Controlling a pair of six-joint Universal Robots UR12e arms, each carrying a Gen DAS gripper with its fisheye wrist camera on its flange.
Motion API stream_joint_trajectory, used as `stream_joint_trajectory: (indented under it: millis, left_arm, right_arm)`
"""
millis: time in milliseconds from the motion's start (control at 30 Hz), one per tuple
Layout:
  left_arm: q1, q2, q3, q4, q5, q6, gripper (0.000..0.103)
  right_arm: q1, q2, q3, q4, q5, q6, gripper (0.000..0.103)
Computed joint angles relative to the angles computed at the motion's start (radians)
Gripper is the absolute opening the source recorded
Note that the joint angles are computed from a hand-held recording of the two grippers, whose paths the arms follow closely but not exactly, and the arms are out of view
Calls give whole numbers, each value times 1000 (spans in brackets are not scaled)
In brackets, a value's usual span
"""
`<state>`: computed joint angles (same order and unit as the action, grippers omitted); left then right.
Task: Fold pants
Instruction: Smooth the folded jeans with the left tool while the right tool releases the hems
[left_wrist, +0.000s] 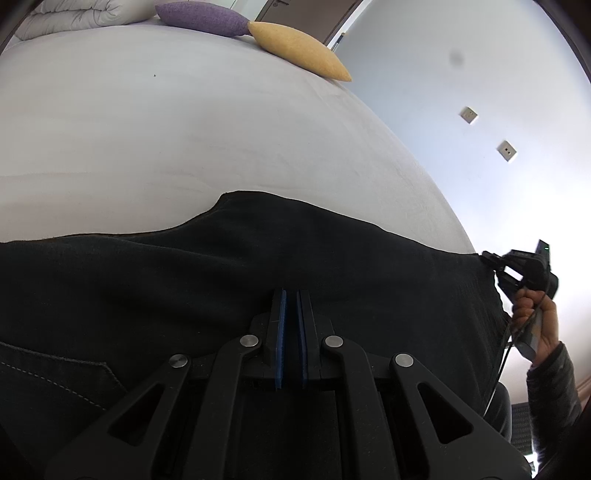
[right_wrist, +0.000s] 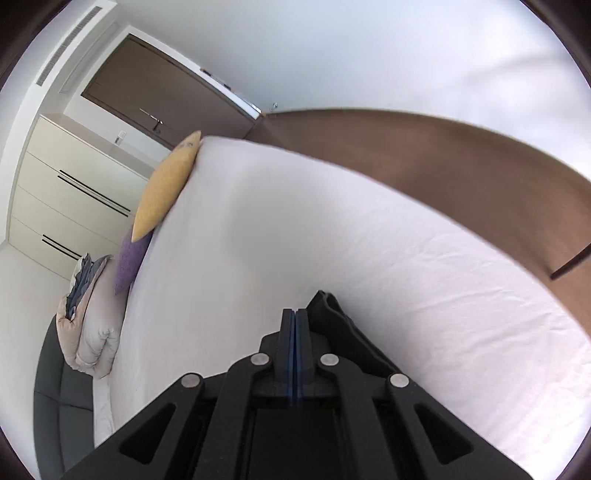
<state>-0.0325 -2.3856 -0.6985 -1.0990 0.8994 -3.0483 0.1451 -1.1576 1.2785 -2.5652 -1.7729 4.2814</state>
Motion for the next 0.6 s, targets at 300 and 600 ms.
stream_joint_trajectory:
  millis: [300,600]
  left_arm:
    - [-5,-1,8,-4,19,6,6]
    - [-4,-1,4,2,8,-10,6]
  right_arm:
    - [83,111,-106,-38,330,-82,2]
    - [29,-54,158,-191,20,79,0]
